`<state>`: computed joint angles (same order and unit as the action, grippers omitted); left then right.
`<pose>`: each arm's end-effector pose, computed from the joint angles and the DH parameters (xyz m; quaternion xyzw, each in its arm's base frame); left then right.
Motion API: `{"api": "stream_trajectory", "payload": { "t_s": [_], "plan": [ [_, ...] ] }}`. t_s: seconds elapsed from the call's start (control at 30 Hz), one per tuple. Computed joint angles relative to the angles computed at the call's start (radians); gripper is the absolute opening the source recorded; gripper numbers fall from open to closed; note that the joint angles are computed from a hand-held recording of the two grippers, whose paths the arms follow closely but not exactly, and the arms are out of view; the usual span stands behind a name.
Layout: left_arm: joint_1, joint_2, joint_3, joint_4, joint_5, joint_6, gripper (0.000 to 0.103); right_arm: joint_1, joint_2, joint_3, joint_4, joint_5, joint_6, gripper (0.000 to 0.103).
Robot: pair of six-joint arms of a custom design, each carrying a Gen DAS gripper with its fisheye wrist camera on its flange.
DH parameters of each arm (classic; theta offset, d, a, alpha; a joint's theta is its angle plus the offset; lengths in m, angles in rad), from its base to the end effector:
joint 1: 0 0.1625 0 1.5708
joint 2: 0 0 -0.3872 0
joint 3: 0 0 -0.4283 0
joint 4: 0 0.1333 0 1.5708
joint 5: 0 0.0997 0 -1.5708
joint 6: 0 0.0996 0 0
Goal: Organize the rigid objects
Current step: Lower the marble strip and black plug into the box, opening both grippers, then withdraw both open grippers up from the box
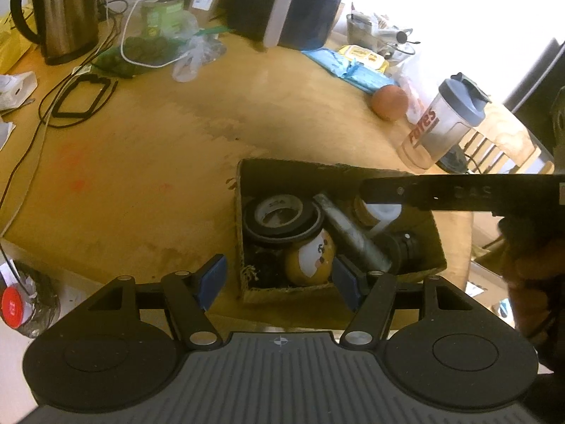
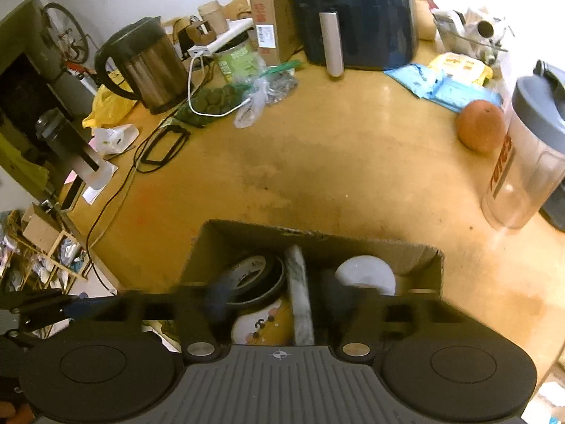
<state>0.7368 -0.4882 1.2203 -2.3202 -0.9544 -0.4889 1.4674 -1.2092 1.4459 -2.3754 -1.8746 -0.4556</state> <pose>-0.4358 -0.6531 -0.0217 0.1610 0.9391 -0.1928 0.2343 0.0319 -0.6955 0.3977 0.1245 -0.9417 0.2261 0.2160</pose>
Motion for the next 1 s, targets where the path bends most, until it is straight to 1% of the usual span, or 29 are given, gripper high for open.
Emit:
{"api": "stream_trajectory", "payload": {
  "t_s": [0.03, 0.07, 0.13, 0.17, 0.2, 0.27, 0.33, 0.5, 0.57, 0.6, 0.63, 0.77, 0.83, 0.9, 1.0],
  "plan": [
    [0.0, -0.001, 0.0, 0.009, 0.004, -0.009, 0.065, 0.001, -0.002, 0.009, -0.013, -0.005, -0.005, 0.101],
    [0.0, -0.001, 0.0, 0.015, 0.008, -0.016, 0.065, 0.003, -0.003, 0.016, -0.021, -0.011, -0.014, 0.103],
    [0.0, -0.001, -0.001, 0.022, 0.014, -0.027, 0.069, 0.004, -0.003, 0.017, -0.014, -0.021, -0.02, 0.103],
    [0.0, 0.0, -0.001, 0.024, 0.017, -0.032, 0.07, 0.005, -0.002, 0.017, -0.014, -0.029, -0.018, 0.103],
    [-0.001, 0.0, -0.002, 0.025, 0.022, -0.035, 0.074, 0.005, -0.002, 0.019, -0.017, -0.036, -0.014, 0.103],
    [-0.004, 0.003, -0.004, 0.025, 0.038, -0.045, 0.078, 0.002, -0.006, 0.025, -0.028, -0.041, -0.005, 0.103],
    [-0.006, 0.007, -0.012, 0.03, 0.052, -0.06, 0.086, -0.001, -0.013, 0.038, -0.051, -0.044, 0.002, 0.103],
    [-0.005, 0.017, -0.029, 0.031, 0.065, -0.073, 0.093, -0.002, -0.035, 0.091, -0.164, -0.058, -0.034, 0.103],
    [-0.01, 0.027, -0.04, 0.041, 0.094, -0.072, 0.096, -0.004, -0.044, 0.114, -0.227, -0.057, -0.054, 0.103],
    [-0.014, 0.032, -0.044, 0.043, 0.117, -0.069, 0.101, -0.003, -0.047, 0.123, -0.253, -0.063, -0.059, 0.103],
    [-0.019, 0.039, -0.048, 0.044, 0.148, -0.062, 0.103, -0.003, -0.047, 0.124, -0.266, -0.071, -0.06, 0.103],
    [-0.028, 0.06, -0.073, 0.068, 0.205, -0.024, 0.103, -0.008, -0.054, 0.123, -0.278, -0.079, -0.036, 0.103],
    [-0.033, 0.073, -0.09, 0.098, 0.248, -0.015, 0.103, -0.006, -0.056, 0.122, -0.277, -0.093, -0.045, 0.103],
    [-0.035, 0.082, -0.112, 0.142, 0.262, -0.008, 0.103, 0.003, -0.051, 0.111, -0.256, -0.136, -0.063, 0.103],
    [-0.031, 0.091, -0.145, 0.206, 0.248, -0.036, 0.103, 0.013, -0.041, 0.097, -0.213, -0.204, -0.063, 0.103]
  ]
}}
